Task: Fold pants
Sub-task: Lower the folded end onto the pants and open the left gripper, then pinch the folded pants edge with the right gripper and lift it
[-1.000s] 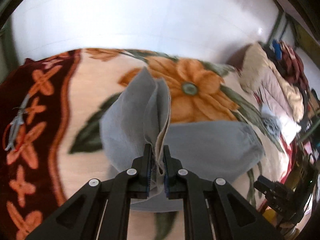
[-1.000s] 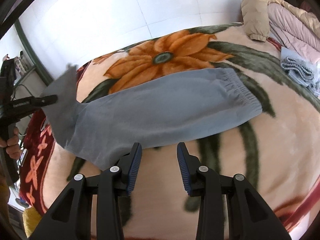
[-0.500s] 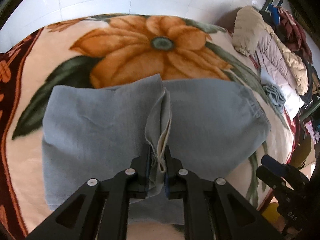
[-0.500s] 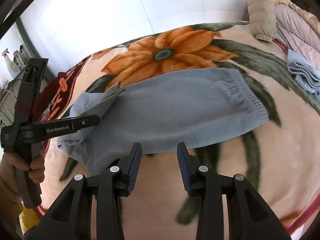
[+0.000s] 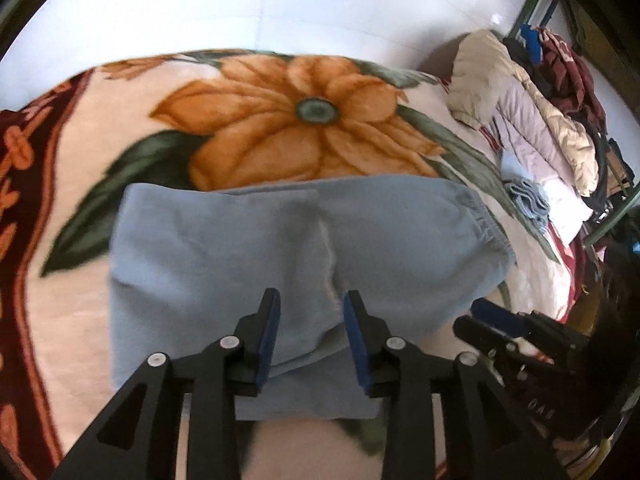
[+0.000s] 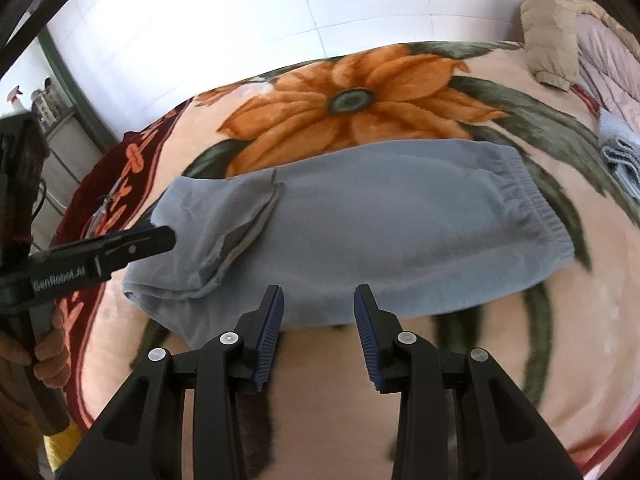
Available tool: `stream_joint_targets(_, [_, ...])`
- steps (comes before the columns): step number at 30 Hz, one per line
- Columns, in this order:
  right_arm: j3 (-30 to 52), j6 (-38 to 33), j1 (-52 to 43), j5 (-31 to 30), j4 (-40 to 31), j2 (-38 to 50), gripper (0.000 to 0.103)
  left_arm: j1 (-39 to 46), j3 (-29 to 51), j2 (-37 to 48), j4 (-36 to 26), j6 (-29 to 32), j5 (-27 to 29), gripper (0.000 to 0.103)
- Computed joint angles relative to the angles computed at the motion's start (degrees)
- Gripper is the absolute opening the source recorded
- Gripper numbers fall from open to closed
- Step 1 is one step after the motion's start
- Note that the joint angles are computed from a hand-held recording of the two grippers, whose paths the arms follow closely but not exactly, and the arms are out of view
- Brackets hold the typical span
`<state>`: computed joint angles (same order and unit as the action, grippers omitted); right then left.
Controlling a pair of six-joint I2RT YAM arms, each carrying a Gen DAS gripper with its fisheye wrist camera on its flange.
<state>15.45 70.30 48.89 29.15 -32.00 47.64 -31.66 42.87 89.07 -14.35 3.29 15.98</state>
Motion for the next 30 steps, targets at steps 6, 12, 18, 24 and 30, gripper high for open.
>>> stream_joint_targets(6, [2.17, -9.78, -9.06, -8.44, 12.40, 8.71, 0.046, 6.58, -3.02, -0.75, 2.23, 2.00, -4.60, 0.037])
stream_joint_targets(12, [5.93, -14.07, -14.03, -14.40, 22.43, 21.09, 0.046, 12.60, -5.08, 3.40, 5.00, 3.59, -4.90, 0.037])
stream_joint_targets(18, [10.11, -14.93, -18.60, -20.37, 28.82, 34.48, 0.046, 13.84, -6.81, 5.18, 7.81, 4.53, -4.17, 0.037])
stream_joint_targets(24, [12.61, -15.65, -18.48, -20.59, 30.90, 39.37, 0.037, 13.68, -7.15, 5.09, 8.38, 3.70, -3.82, 0.037])
stream_joint_targets(30, [15.20, -18.52, -18.48, -20.31, 27.84, 36.65, 0.005, 13.86, -7.31, 3.11, 7.58, 2.57, -3.46, 0.045])
